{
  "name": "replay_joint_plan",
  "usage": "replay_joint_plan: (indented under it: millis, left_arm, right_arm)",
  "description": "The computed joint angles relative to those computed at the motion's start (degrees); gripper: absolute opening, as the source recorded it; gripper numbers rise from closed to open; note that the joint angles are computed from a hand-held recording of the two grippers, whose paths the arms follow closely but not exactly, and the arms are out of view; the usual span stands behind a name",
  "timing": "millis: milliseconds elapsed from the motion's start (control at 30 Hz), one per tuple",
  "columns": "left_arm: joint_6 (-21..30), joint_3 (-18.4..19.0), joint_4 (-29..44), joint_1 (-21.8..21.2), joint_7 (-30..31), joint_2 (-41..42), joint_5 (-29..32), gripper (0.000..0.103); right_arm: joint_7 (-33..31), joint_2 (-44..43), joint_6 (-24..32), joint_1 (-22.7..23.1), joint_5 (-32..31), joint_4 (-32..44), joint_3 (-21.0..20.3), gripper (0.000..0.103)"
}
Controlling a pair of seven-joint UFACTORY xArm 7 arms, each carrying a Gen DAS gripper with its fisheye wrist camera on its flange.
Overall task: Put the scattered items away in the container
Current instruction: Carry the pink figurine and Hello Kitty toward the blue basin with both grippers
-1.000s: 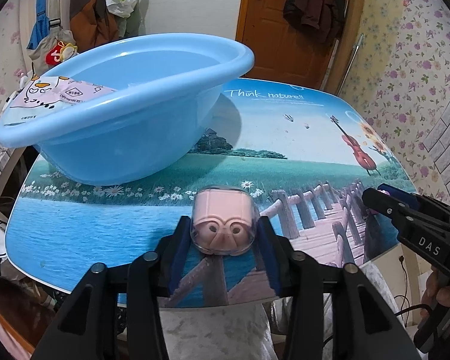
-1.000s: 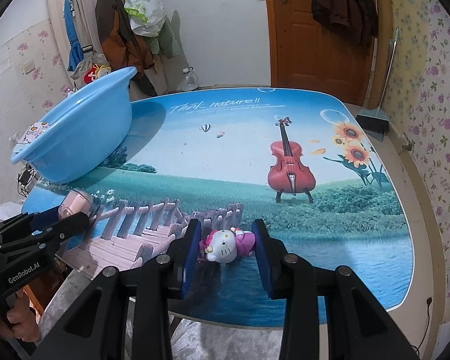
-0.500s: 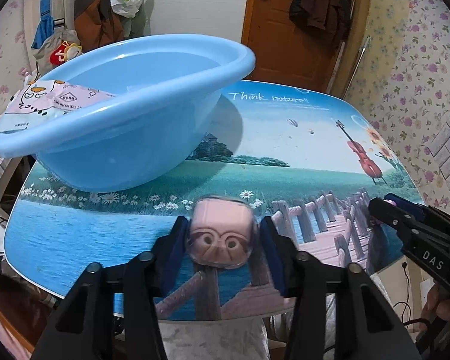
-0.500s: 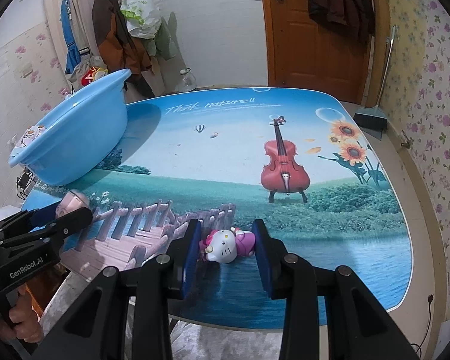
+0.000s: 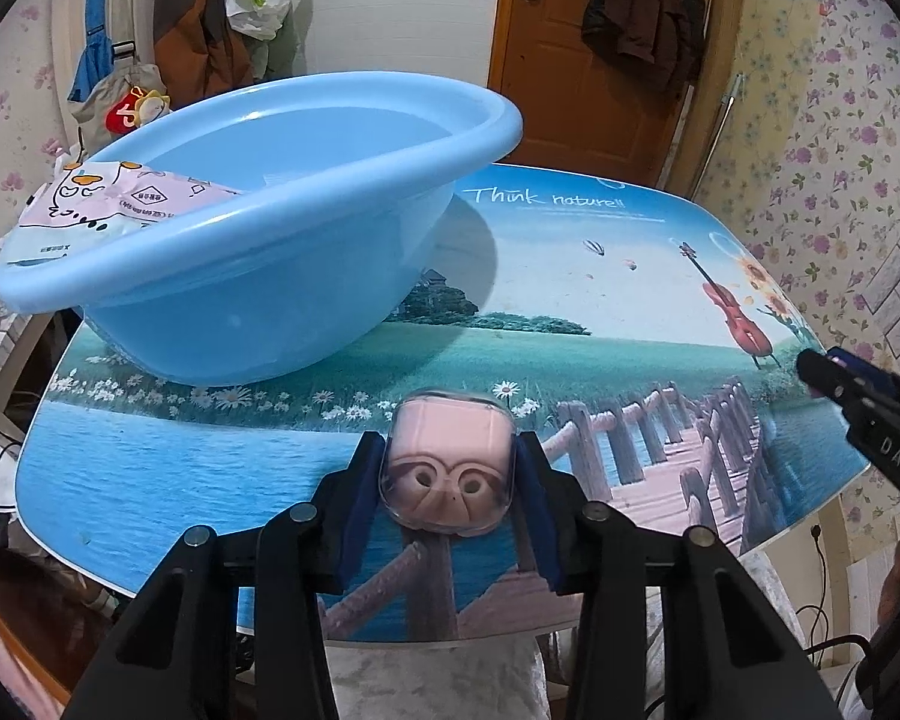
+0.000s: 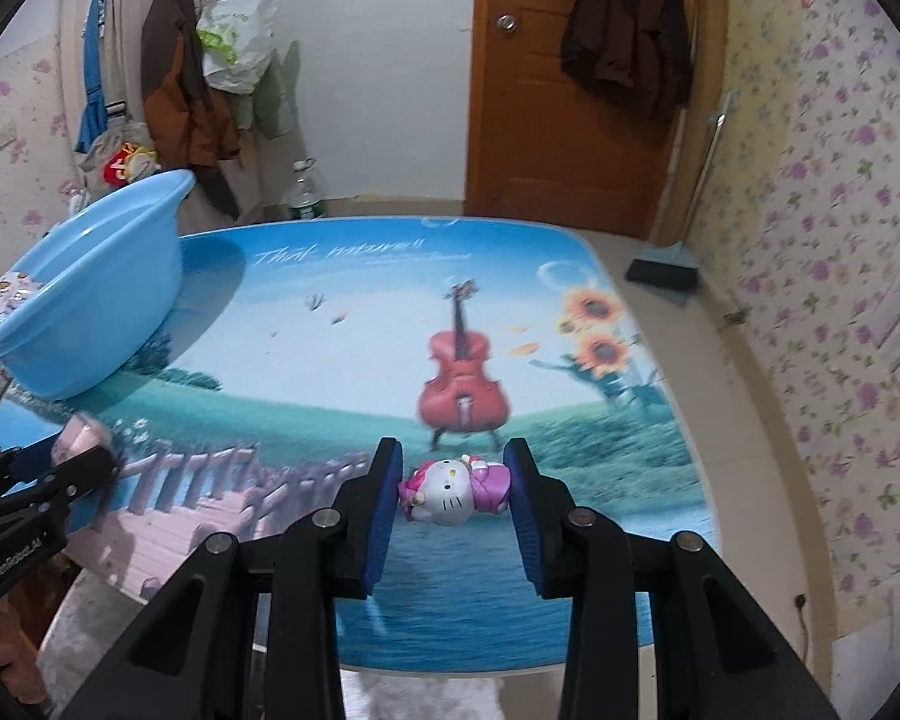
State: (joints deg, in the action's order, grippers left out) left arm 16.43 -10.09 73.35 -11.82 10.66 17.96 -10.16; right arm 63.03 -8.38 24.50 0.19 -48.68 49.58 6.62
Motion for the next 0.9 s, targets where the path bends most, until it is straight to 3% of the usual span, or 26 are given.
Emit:
replay_joint_plan:
  millis: [167,900]
  left_arm:
    - [-0.1,0.2,-0.1,-0.1,-0.3,-0.1,0.3,0.041]
    - [-1.8,-0.3,-2.7,1.2,0.5,-2.8,-1.0,0.041]
  right_arm:
    - [2.7,-0.6,5.0,0.1,-4.1,0.9,1.1,0.036]
    - [4.9,-1.2,11.5,3.2,-8.3,3.1,2.2,0.036]
